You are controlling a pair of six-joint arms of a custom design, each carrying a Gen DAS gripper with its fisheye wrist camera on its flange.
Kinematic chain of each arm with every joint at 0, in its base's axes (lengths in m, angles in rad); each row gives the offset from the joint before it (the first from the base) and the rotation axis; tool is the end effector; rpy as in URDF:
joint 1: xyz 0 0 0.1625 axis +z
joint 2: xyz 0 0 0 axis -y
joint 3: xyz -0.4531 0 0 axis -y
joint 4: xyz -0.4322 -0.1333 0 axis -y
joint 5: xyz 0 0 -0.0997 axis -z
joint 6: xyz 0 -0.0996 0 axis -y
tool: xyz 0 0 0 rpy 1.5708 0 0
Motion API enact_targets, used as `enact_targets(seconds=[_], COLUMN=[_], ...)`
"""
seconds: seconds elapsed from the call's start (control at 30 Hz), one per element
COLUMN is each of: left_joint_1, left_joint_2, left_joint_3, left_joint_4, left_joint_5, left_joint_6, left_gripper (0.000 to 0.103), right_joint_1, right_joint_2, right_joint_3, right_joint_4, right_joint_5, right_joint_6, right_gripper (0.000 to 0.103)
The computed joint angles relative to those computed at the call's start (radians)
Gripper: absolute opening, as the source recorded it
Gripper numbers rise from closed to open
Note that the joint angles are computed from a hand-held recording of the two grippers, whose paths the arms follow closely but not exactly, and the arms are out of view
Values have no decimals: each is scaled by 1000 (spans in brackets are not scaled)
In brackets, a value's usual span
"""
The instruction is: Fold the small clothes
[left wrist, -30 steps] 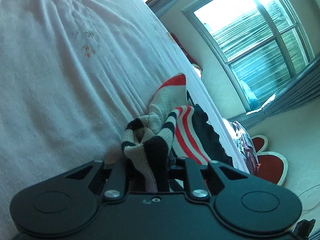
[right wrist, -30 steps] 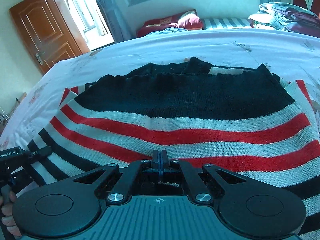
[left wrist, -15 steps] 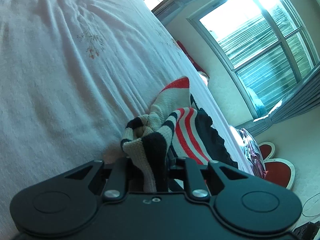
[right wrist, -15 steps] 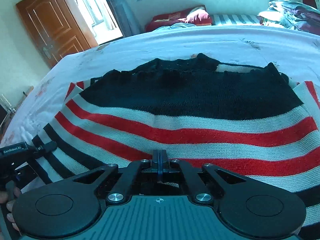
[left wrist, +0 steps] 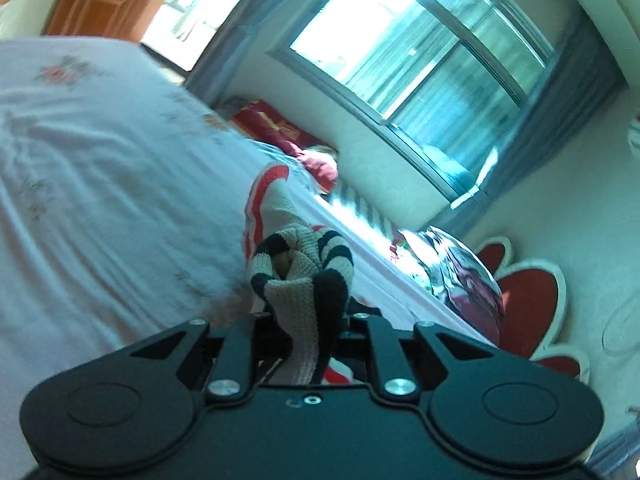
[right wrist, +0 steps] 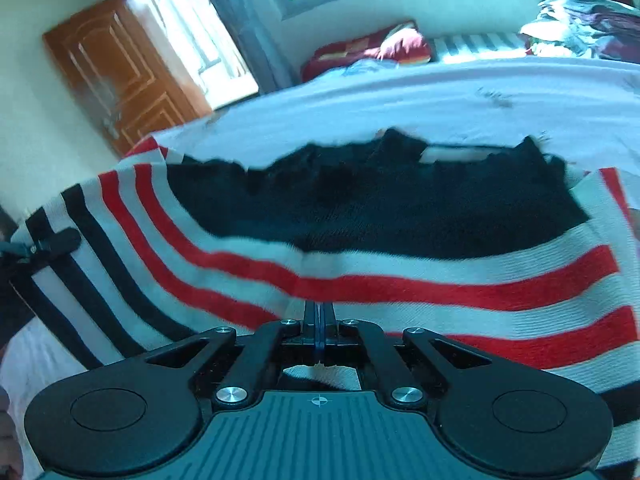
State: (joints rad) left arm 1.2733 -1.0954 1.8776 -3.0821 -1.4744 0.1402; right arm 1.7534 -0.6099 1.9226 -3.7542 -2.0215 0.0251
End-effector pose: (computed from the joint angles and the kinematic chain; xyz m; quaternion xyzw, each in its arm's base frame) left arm -0.0552 -0.6675 0.2532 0.1858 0.9147 -0.3586 0.0169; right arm 0.2000 -0.5880 0.0226 -0.0244 -0.8885 0.4299 0.1589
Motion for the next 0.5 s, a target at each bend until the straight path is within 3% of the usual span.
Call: enact_targets(seconds=[0.07,0.17,0.3,0.37,0.4,0.47,0.5], left_joint_1=[-54,-147,-226,-242,-251,-248,-234], left_joint_2=[-2,18,83,128,132,89,61], left_joint_3=[21,53,75,56,66,95,94], left_joint_4=[28,94,279,432,451,421,417], left_joint_5=[12,86,127,156,184,139,87], left_joint_6=[57,136,179,173,172,202,193], left_gripper=[14,14,16,24,24,38,38], right_joint_1=[-15,-35,-74,-128,-146,-139,-133], right_joint_2=[-42,-122,-225,-288,-308,-341,-338], right_joint_3=[73,186,321,396,419,444,451], right_joint_4=[-110,-248,-357,-366,-366,-346,-382], right_joint_5=[26,5,8,131,172,146,137], right_joint_6=[36,77,154,220,245,263,245], right_gripper=[0,0,0,0,6,68,97])
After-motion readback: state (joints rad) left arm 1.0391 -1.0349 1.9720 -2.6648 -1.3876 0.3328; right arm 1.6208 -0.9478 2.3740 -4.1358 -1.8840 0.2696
